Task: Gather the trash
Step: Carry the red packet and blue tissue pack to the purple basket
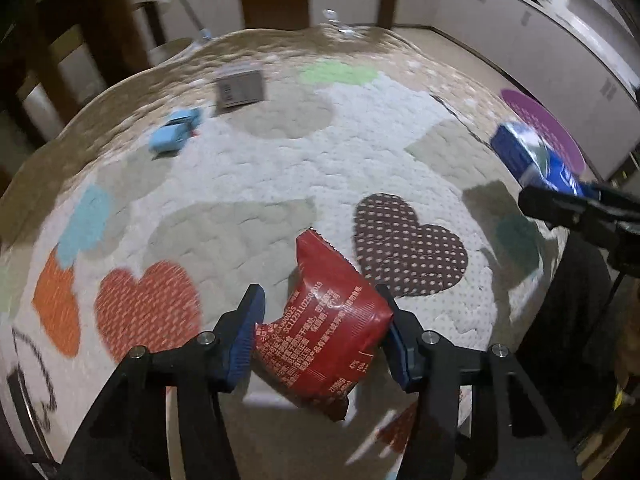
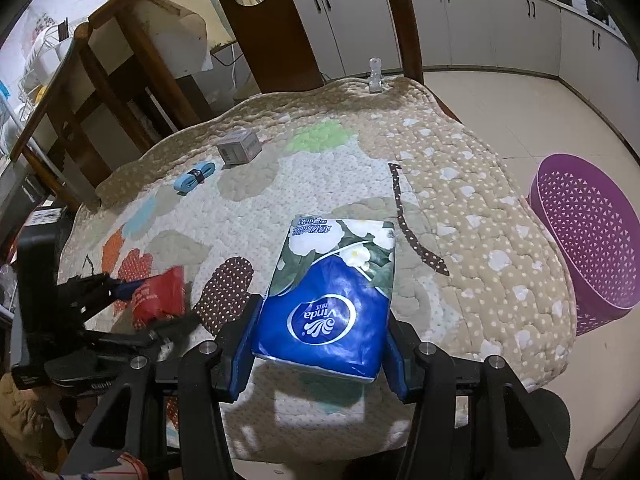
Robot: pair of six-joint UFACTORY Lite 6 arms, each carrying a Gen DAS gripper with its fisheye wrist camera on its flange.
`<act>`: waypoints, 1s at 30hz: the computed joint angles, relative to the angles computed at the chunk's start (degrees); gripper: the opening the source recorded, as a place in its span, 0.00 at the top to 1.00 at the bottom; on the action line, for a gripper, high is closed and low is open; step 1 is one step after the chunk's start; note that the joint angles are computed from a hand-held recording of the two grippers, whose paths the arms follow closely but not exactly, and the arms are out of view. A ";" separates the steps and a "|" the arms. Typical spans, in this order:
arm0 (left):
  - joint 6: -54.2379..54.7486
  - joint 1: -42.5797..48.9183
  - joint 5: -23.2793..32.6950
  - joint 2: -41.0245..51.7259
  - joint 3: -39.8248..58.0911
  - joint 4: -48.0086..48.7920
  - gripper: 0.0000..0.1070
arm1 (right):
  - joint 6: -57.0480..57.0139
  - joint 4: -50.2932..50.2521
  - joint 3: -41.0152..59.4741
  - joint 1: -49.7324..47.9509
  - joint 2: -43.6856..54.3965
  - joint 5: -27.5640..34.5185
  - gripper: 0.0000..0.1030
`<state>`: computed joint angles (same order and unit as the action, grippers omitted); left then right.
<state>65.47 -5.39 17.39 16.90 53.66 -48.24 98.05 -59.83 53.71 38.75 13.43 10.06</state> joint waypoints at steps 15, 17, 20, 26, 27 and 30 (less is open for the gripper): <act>-20.01 -4.01 0.30 -14.06 -1.90 14.00 0.50 | 9.47 -9.26 -3.57 -1.19 -4.88 -0.25 0.45; -23.17 -6.38 0.49 -13.66 -0.30 16.16 0.50 | 10.77 -10.60 -4.98 -2.22 -6.50 -0.44 0.45; -30.24 -9.98 1.17 -11.73 3.38 21.15 0.50 | 9.77 -10.30 -7.34 -4.53 -9.42 -0.70 0.45; -40.82 -16.87 3.39 -6.24 13.03 28.23 0.50 | 0.80 -3.68 -12.42 -10.56 -17.04 -0.74 0.45; -42.59 -17.95 3.90 -4.89 15.13 29.39 0.50 | -2.38 -1.25 -13.55 -12.27 -18.83 -0.80 0.45; -46.18 -20.89 6.34 0.52 23.12 30.78 0.50 | -10.05 4.37 -16.62 -16.98 -23.05 -1.46 0.45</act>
